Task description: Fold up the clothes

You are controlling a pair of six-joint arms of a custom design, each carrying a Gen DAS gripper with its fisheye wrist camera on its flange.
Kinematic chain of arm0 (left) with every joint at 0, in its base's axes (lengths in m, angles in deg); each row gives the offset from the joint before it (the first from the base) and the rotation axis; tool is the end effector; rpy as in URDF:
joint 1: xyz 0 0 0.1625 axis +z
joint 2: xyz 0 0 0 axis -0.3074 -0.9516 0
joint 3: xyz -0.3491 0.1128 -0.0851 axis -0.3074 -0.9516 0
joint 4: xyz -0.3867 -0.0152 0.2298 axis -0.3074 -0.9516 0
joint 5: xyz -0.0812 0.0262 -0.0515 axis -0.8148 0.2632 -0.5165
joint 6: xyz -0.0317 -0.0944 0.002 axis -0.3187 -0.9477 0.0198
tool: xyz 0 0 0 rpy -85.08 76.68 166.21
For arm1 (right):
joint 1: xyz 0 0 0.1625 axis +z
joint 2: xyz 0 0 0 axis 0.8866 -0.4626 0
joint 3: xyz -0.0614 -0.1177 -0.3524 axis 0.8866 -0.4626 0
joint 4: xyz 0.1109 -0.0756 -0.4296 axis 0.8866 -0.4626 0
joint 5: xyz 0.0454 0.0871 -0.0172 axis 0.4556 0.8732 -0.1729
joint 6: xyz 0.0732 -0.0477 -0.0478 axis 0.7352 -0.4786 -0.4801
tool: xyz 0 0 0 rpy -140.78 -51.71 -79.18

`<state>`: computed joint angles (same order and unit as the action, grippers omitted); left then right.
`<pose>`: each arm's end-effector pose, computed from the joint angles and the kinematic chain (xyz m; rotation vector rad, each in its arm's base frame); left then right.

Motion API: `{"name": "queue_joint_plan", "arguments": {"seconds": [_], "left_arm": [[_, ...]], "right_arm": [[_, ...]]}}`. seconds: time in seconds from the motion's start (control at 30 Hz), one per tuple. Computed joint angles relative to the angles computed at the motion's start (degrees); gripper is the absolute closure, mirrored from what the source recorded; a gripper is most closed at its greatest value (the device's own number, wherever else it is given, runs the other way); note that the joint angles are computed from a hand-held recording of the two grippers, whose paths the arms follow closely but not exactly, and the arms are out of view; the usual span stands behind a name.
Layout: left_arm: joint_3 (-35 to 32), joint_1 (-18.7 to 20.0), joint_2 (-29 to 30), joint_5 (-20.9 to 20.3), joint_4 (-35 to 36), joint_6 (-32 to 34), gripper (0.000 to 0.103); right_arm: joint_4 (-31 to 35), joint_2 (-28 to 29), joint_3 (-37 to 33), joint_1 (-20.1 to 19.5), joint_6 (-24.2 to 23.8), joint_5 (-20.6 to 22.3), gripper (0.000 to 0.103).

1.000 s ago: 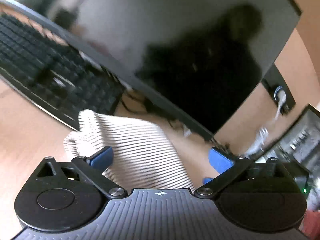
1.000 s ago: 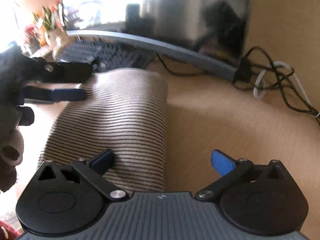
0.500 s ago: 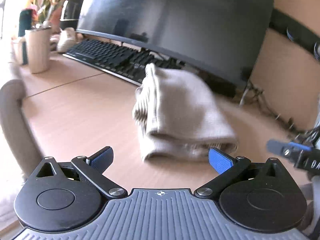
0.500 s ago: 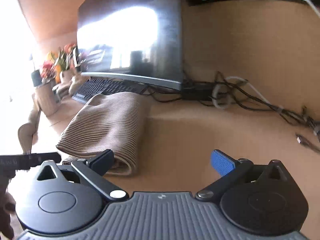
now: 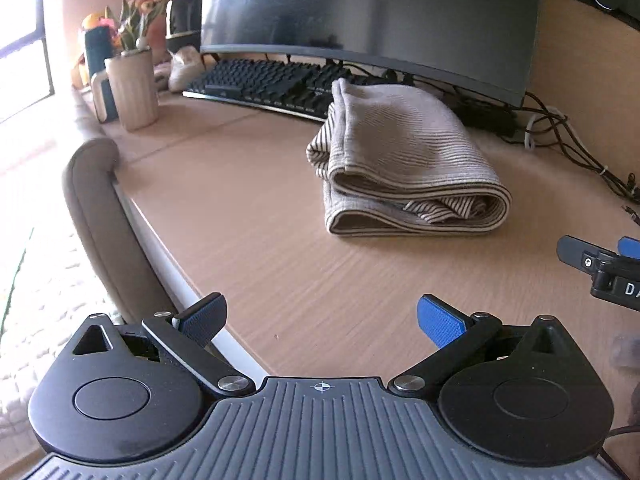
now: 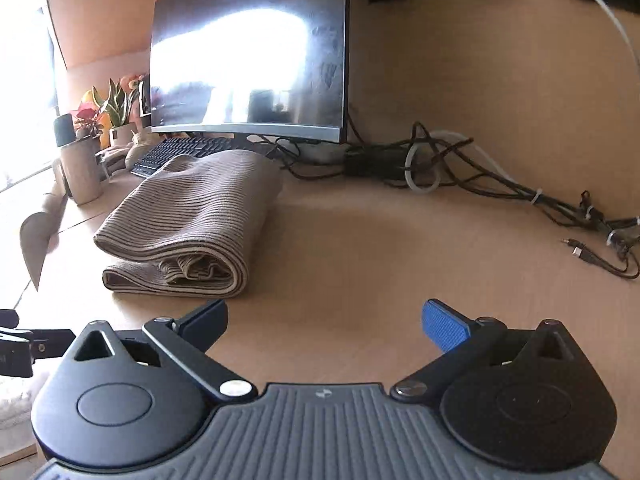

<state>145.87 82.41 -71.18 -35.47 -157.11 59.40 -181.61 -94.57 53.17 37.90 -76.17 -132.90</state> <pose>-0.0731 -0.6547 0.2354 0.2176 2.0819 -1.0684 0.2468 -0.7416 0.0323 0.8819 -2.3118 1.1226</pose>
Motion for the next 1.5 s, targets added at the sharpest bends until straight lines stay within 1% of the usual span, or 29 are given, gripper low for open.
{"name": "queue_joint_plan", "arguments": {"seconds": [0.07,0.17,0.3,0.43,0.7,0.9,1.03,1.1,1.23,1.33,1.43,1.5], "left_arm": [[0.1,-0.3,0.1,0.1,-0.7,0.8,0.0],[-0.1,-0.4,-0.2,-0.6,0.4,0.2,0.0],[-0.7,-0.3,-0.1,-1.5,1.9,-0.2,0.0],[-1.1,-0.2,0.0,-1.7,3.2,-1.6,0.0],[-1.0,0.0,-0.3,-2.2,4.8,-3.7,0.0],[-0.4,0.1,-0.8,-2.8,4.4,-4.8,0.0],[0.1,0.2,-1.4,-3.9,4.4,-5.6,0.0],[0.3,0.1,-1.5,-3.7,4.4,-6.0,0.0],[-0.3,0.0,-0.5,-1.4,3.5,-5.4,0.0],[0.0,0.1,-0.8,-2.5,2.9,-5.5,0.0],[0.4,-0.3,-0.1,-2.2,-1.7,-2.2,0.0],[0.2,-0.4,0.2,-2.1,-3.2,-1.1,0.0]], "right_arm": [[0.1,-0.1,0.2,0.0,-0.1,0.1,0.0],[0.9,-0.6,0.9,-0.3,-0.3,1.2,0.0],[2.0,-0.8,1.3,-0.1,-2.1,1.8,0.0],[2.6,-0.4,0.9,0.2,-2.8,0.6,0.0],[2.8,-0.4,0.7,0.2,-2.6,0.3,0.0],[3.0,-0.3,0.6,0.2,-2.7,0.1,0.0],[3.0,-0.3,0.6,0.3,-2.6,0.0,0.0],[3.0,-0.3,0.6,0.3,-2.7,0.0,0.0],[3.0,-0.2,0.5,0.3,-2.8,-0.2,0.0],[3.1,-0.2,0.5,0.3,-2.8,-0.1,0.0],[3.0,-0.3,0.5,0.3,-2.7,0.0,0.0],[3.0,-0.3,0.5,0.3,-2.7,0.0,0.0]]}}
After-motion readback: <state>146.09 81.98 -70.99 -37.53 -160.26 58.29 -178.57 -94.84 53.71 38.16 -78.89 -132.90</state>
